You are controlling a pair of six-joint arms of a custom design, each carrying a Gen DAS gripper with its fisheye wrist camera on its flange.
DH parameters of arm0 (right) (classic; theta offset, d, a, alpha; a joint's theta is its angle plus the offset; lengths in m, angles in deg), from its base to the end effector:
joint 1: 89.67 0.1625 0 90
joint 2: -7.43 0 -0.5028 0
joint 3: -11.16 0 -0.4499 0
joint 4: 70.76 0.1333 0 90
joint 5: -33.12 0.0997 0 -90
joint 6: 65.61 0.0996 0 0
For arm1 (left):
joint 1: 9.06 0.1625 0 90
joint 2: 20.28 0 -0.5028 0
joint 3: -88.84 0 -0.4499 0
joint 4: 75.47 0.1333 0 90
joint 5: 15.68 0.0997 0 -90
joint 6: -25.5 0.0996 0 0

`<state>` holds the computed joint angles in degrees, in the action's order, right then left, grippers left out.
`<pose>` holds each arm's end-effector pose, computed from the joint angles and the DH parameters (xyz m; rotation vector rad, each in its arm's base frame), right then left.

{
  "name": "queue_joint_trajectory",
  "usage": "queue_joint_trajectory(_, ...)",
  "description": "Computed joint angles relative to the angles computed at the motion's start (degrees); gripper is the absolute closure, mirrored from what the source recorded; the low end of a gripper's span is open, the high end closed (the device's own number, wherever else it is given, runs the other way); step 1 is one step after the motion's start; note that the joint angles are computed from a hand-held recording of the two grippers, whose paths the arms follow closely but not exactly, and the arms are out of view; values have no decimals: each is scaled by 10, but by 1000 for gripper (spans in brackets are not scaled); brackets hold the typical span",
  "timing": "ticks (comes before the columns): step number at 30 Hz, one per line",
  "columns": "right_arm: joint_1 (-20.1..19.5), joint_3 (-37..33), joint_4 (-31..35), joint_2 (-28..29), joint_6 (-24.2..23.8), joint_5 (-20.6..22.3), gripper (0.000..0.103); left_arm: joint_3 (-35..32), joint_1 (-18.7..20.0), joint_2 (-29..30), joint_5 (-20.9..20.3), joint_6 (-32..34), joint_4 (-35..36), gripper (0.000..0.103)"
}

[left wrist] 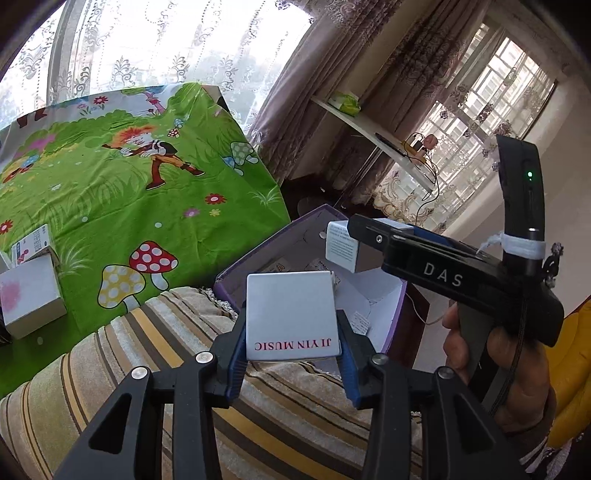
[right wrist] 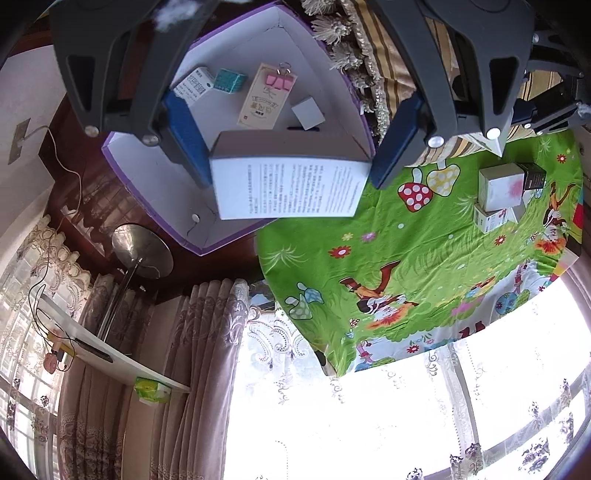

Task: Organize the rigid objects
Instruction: 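Carry both boxes into the purple storage box and open both grippers, then move both open grippers back over the remaining boxes on the bed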

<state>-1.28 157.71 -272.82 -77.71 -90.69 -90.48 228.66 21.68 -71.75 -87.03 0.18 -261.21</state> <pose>0.0673 -0.3873 0.2929 0.1424 -2.2611 0.8764 -0.2913 -0.3654 0.0254 0.8314 2.8315 -0.4670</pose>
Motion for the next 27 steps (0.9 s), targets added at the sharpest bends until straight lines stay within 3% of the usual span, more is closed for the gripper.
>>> queue_joint_trajectory(3, 1, -2, -21, 3, -4, -19, 15, -2, -1, 2, -11, 8, -2, 52)
queue_joint_trajectory(5, 5, -4, -40, 10, -10, -36, 15, 0, -5, -1, -5, 10, -6, 39)
queue_joint_trajectory(8, 16, -8, -68, 24, -23, -63, 14, 5, -12, -10, 10, 16, -15, 35)
queue_joint_trajectory(13, 31, -7, -114, 33, -37, -70, 8, 11, -45, -24, 123, -22, 13, 34)
queue_joint_trajectory(17, 45, -8, -145, 39, -44, -66, 5, 28, -66, -15, 184, 21, -45, 25)
queue_joint_trajectory(22, 64, -11, -193, 67, -68, -70, 4, 39, -62, -23, 181, 56, -86, 24)
queue_joint_trajectory(27, 60, -6, -103, 44, -31, -22, 4, 43, -50, -45, 181, 58, -62, 24)
